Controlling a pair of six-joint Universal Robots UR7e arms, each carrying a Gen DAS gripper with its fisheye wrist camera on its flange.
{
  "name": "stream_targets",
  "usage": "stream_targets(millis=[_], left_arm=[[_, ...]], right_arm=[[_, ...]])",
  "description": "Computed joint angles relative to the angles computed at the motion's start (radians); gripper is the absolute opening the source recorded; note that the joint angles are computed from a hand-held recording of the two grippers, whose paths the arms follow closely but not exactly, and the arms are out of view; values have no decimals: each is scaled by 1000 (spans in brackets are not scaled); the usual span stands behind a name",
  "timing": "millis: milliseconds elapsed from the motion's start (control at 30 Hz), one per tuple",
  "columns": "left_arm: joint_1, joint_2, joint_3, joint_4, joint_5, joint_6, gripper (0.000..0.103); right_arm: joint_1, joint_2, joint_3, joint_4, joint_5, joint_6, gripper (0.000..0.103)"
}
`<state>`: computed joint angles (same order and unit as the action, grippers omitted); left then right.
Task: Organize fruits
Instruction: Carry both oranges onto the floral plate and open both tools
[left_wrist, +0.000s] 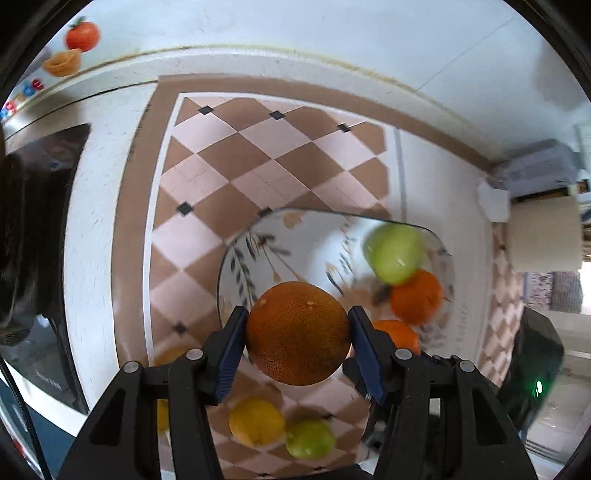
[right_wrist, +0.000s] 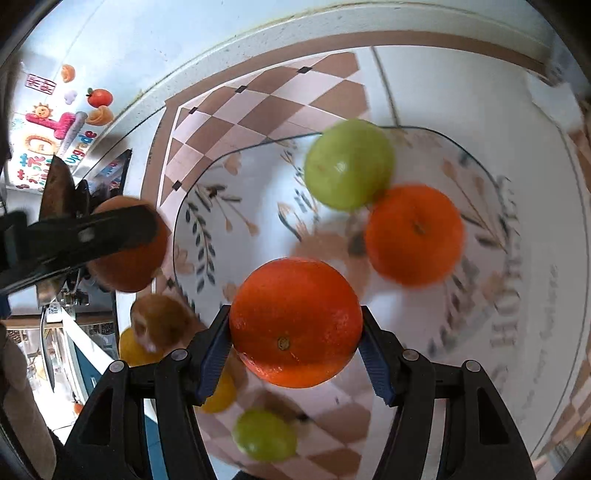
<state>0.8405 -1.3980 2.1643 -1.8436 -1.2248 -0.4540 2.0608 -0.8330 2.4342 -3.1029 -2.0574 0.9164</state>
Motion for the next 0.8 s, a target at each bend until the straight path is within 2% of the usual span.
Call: stream_targets(millis=[200, 467, 500, 567, 600, 700, 800], left_arm=[[29, 122, -48, 20, 67, 48, 53], [53, 196, -61, 45, 119, 71, 54], [58, 195, -61, 46, 117, 68, 56], [71, 184, -66, 32, 101, 63, 83], [76, 180, -68, 24, 92, 64, 87], [76, 149, -69, 12, 85, 54, 89], [40, 91, -42, 18, 132, 52, 89]], right_arm=[[-65, 47, -33, -23, 46, -50, 67], [-105, 62, -41, 11, 79, -60, 69], [-111, 61, -37, 0, 86, -68, 79], [-104, 49, -25, -18, 88, -67, 96], [-94, 36, -25, -4, 78, -61, 96], [-62, -6, -24, 44, 43, -42, 96], [-13, -60, -33, 160, -34, 12, 96]])
